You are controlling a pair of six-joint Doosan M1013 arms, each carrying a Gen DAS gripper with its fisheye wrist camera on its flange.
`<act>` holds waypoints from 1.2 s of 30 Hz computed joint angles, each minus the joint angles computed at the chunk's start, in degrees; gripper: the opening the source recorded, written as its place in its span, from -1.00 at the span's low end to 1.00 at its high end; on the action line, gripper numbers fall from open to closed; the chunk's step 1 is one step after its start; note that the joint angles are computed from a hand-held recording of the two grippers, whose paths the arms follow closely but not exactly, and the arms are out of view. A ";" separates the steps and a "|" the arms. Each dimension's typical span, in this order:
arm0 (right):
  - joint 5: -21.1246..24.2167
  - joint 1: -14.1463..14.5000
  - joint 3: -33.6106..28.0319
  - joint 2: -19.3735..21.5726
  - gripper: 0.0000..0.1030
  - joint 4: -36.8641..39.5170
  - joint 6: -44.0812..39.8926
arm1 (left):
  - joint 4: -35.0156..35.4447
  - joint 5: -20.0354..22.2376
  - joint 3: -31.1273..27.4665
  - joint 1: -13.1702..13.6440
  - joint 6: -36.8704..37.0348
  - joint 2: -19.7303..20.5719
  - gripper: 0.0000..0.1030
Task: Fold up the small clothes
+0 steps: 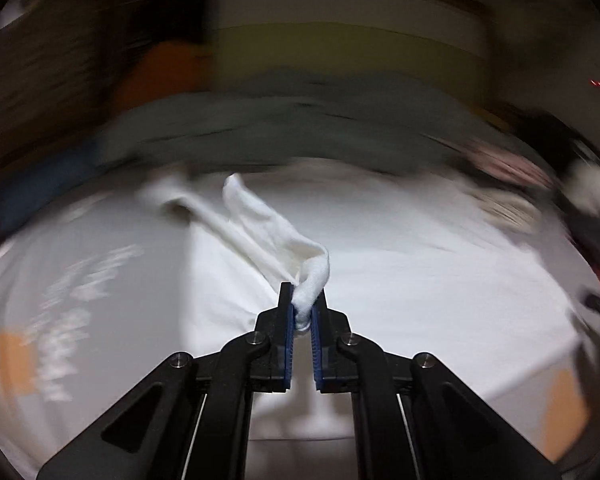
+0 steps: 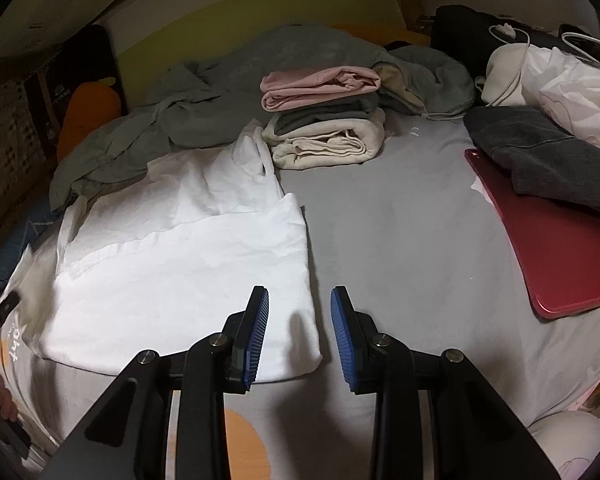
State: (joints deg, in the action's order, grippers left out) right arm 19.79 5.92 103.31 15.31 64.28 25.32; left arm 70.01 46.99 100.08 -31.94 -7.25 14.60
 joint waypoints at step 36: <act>8.81 -0.79 -3.05 2.05 -0.91 -13.16 15.90 | -9.90 -14.52 8.57 1.99 -18.77 -5.44 -0.83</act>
State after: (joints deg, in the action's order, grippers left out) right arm 28.61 5.12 100.26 17.36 51.12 41.22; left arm 60.11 32.47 108.64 -29.96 -26.03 9.17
